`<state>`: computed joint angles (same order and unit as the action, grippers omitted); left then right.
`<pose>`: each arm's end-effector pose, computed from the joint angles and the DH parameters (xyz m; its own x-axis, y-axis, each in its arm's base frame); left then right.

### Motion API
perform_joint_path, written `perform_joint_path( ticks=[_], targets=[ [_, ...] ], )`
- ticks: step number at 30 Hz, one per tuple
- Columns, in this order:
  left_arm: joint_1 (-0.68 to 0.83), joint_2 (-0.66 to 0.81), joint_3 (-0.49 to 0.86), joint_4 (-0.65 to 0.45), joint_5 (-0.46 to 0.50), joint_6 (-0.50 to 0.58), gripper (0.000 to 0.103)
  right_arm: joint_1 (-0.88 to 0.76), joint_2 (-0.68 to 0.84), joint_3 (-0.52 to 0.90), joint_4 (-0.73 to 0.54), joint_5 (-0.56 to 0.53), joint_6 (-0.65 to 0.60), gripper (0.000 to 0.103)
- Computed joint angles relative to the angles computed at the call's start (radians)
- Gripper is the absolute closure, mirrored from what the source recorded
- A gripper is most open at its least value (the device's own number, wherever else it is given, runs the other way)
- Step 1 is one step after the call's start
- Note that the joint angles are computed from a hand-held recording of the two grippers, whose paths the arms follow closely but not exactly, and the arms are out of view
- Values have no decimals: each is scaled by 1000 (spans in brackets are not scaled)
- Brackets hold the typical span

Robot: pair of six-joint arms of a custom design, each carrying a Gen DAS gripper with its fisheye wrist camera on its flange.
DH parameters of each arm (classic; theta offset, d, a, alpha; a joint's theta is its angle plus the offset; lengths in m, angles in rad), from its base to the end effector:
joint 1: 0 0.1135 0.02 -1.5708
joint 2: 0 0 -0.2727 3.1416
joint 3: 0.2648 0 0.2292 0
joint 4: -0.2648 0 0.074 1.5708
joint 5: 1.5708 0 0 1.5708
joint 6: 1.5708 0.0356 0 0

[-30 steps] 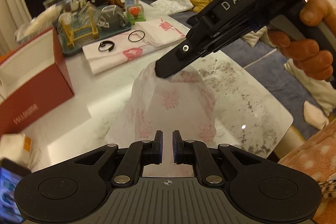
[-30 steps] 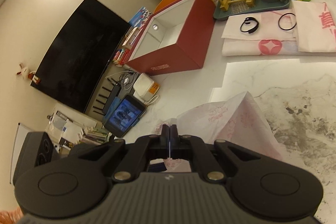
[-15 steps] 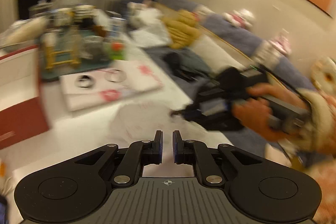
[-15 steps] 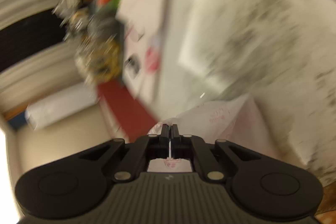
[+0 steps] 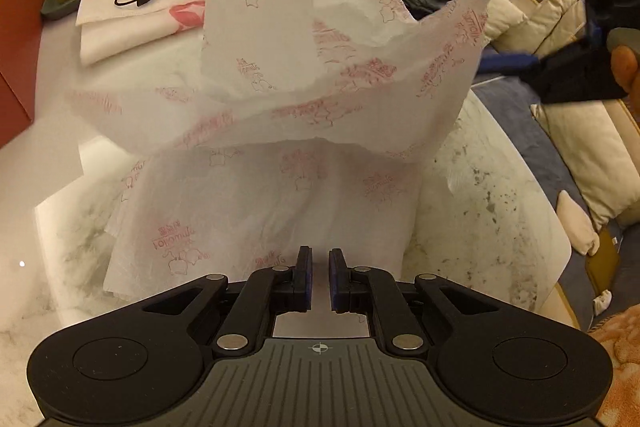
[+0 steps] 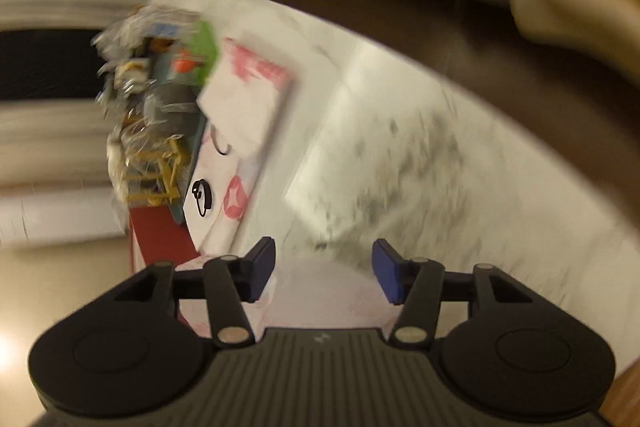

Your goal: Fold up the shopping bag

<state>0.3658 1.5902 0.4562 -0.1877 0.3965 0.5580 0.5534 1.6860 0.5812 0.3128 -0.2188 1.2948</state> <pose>0.1913 0.0585 0.1075 -0.8954 0.1801 -0.4073 0.2747 0.9432 -0.1870 0.2348 0.1541 0.1363 -0.7834 0.6200 -0.0428 0.4075 0.5644 0.7179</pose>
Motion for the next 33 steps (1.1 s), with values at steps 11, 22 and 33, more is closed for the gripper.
perform_joint_path(
  ticks=[11, 22, 33],
  targets=[
    [12, 35, 58, -105, 31, 11, 95, 395, 84, 191, -246, 258, -1416, 29],
    [154, 94, 100, -165, 25, 206, 95, -12, 191, 102, -5, -177, -391, 98],
    [189, 102, 109, -163, 0, 259, 95, 12, -68, -57, 0, 70, -620, 60]
  ],
)
